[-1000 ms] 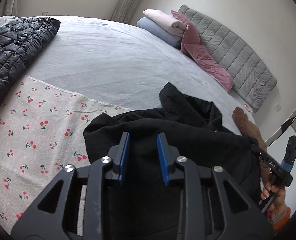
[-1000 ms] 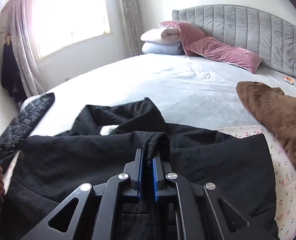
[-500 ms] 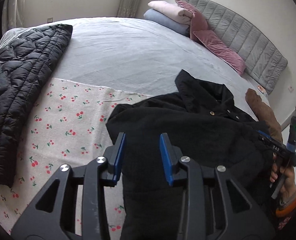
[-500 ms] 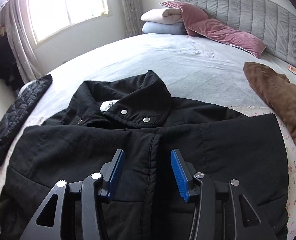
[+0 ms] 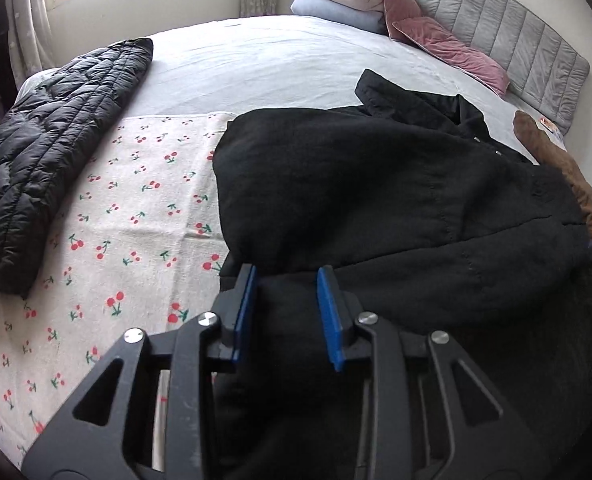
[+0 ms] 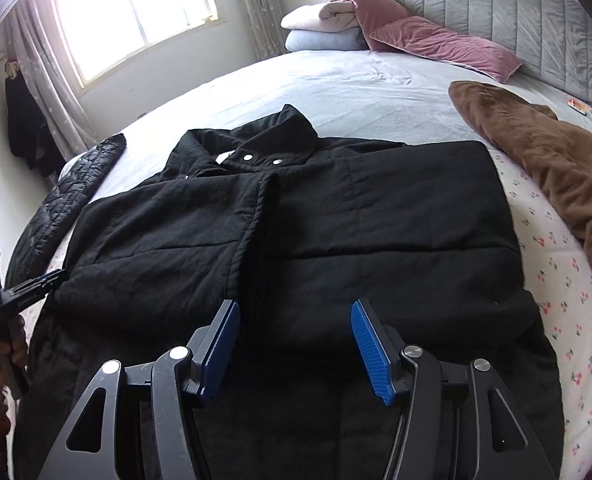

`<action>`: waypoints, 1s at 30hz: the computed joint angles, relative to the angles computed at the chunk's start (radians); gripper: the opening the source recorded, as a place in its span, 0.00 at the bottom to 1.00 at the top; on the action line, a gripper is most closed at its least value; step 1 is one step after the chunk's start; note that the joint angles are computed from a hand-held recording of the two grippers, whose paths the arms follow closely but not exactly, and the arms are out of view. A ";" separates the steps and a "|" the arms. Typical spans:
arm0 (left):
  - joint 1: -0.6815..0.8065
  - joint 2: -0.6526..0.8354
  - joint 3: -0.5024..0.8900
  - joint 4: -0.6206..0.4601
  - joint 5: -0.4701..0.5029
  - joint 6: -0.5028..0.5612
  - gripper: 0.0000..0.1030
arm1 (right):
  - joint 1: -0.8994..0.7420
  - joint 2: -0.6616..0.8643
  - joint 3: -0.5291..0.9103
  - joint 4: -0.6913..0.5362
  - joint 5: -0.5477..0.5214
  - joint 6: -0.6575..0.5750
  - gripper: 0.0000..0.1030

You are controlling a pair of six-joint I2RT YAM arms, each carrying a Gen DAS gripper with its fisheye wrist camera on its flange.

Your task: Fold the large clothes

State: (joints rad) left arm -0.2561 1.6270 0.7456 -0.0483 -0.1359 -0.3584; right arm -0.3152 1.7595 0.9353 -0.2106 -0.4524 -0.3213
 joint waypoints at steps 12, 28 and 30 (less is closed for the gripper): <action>-0.300 -0.558 -0.085 -0.520 -0.112 -0.314 0.82 | -0.300 -0.361 -0.147 -0.361 -0.108 -0.287 0.77; -1.200 -0.768 -0.079 -1.177 -0.440 -1.228 0.85 | -0.893 -0.424 -0.233 -0.791 -0.157 -0.982 0.79; -1.285 -0.749 -0.094 -1.193 -0.432 -1.335 0.86 | -0.948 -0.394 -0.239 -0.803 -0.141 -1.051 0.79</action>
State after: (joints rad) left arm -1.5414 0.8785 0.6513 -1.2413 -0.5680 -1.6932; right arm -1.2636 1.3659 0.6961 -1.0131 -0.5930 -1.3721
